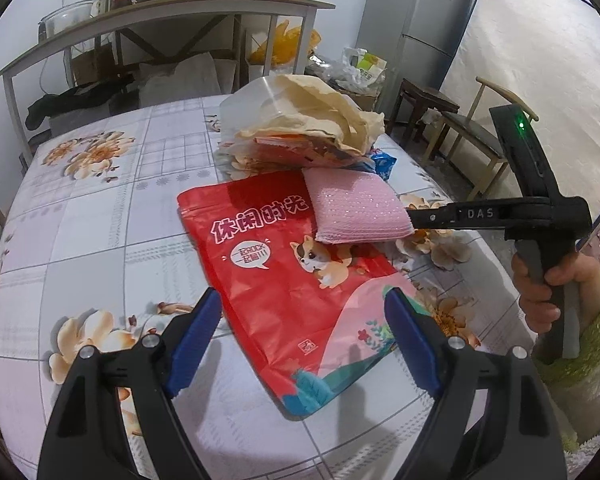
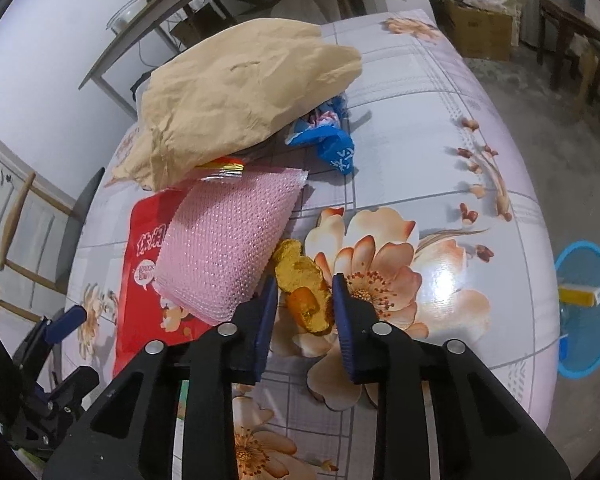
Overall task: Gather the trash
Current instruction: 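Move the right tool to the yellow crumpled wrapper and close on it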
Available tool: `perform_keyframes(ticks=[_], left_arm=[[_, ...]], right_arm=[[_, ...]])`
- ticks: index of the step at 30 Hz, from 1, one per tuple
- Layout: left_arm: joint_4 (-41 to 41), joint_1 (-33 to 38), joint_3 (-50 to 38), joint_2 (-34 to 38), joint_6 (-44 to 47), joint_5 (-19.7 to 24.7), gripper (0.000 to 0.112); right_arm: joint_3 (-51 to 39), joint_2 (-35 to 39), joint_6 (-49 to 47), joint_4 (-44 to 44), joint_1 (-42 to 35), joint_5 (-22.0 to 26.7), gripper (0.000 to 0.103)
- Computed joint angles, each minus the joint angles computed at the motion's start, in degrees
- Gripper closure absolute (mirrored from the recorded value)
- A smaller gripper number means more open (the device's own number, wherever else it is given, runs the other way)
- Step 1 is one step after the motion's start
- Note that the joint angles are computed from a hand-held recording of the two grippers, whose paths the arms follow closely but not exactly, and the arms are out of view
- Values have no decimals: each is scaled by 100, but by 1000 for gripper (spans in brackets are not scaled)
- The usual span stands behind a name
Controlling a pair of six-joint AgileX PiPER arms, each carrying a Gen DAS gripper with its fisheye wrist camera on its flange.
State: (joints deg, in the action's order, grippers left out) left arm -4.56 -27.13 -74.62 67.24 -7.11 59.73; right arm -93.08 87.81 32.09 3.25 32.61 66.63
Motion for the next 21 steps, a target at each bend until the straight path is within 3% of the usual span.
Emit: perform_keyframes(ticks=[8, 15, 21], left_arm=[[71, -263, -184, 228, -182, 13, 31], [60, -476, -617, 720, -313, 26, 30], [357, -682, -1292, 1499, -713, 47, 17]], right_arm=[[-3, 75, 9, 44, -40, -120, 93], [621, -431, 157, 238, -143, -380, 96], [1230, -1008, 378, 342, -226, -484, 96]])
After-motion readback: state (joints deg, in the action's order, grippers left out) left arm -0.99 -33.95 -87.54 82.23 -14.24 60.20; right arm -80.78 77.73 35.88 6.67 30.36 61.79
